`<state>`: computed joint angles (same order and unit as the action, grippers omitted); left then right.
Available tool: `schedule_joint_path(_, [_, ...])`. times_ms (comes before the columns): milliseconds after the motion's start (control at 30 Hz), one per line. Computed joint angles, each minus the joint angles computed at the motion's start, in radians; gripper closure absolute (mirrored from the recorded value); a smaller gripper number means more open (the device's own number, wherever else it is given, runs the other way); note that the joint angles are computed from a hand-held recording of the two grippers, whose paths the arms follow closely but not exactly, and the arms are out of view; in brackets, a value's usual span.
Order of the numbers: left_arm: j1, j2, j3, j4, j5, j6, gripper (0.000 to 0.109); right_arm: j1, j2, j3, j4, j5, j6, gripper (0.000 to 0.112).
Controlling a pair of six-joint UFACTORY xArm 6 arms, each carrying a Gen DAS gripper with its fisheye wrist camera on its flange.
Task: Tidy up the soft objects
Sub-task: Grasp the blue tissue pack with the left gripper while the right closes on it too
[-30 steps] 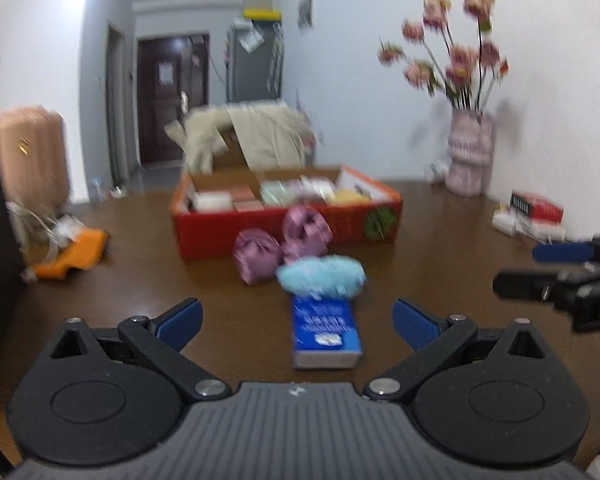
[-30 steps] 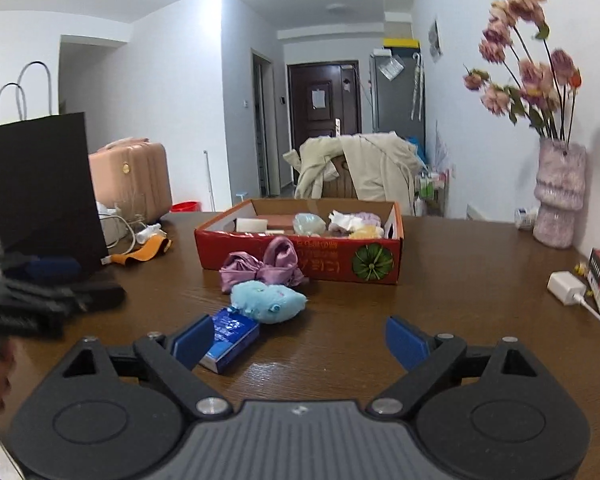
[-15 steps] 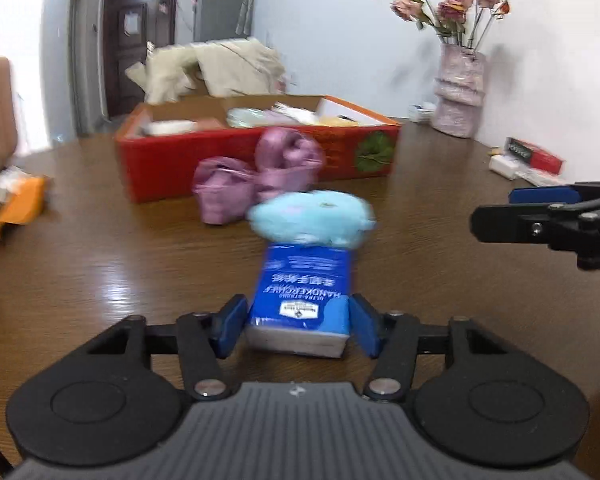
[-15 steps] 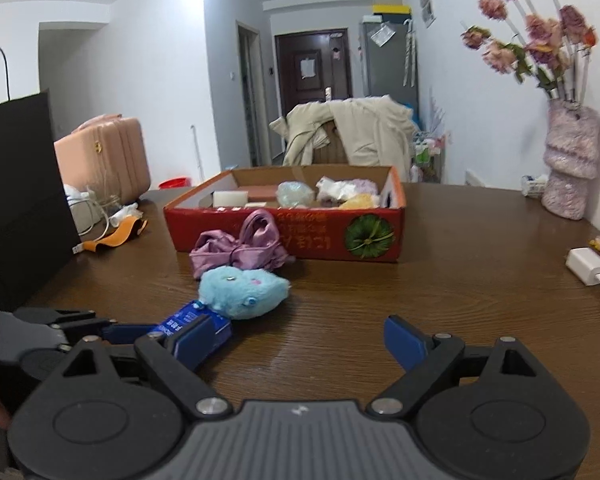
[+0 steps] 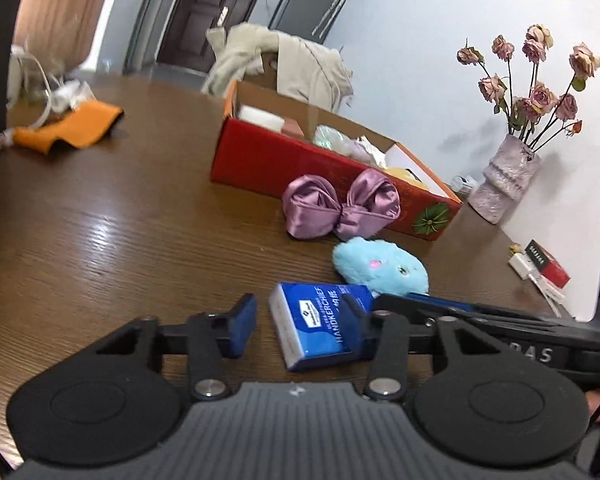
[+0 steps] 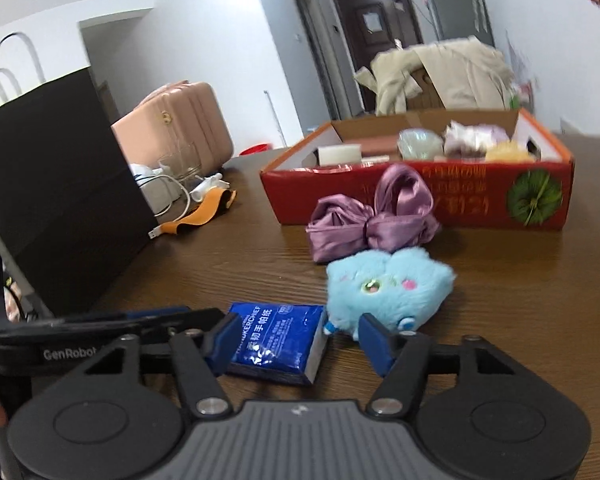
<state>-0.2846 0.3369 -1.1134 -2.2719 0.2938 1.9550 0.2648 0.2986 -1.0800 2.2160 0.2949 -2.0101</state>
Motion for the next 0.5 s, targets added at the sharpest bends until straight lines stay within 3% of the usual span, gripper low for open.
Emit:
schedule_joint_path(67, [0.003, 0.008, 0.002, 0.076, 0.016, -0.086, 0.079, -0.009, 0.013, -0.002, -0.019, 0.034, 0.044, 0.072])
schedule_joint_path(167, [0.012, 0.022, 0.006, 0.155, 0.046, -0.196, 0.083, -0.018, 0.034, -0.006, -0.099, 0.07, 0.168, 0.082])
schedule_joint_path(300, [0.02, 0.02, 0.014, 0.165, 0.069, -0.227, 0.085, -0.019, 0.06, -0.022, -0.107, 0.073, 0.214, 0.084])
schedule_joint_path(500, [-0.001, -0.027, 0.062, 0.098, 0.046, -0.147, 0.085, -0.035, 0.055, -0.003, -0.126, 0.114, 0.265, 0.084])
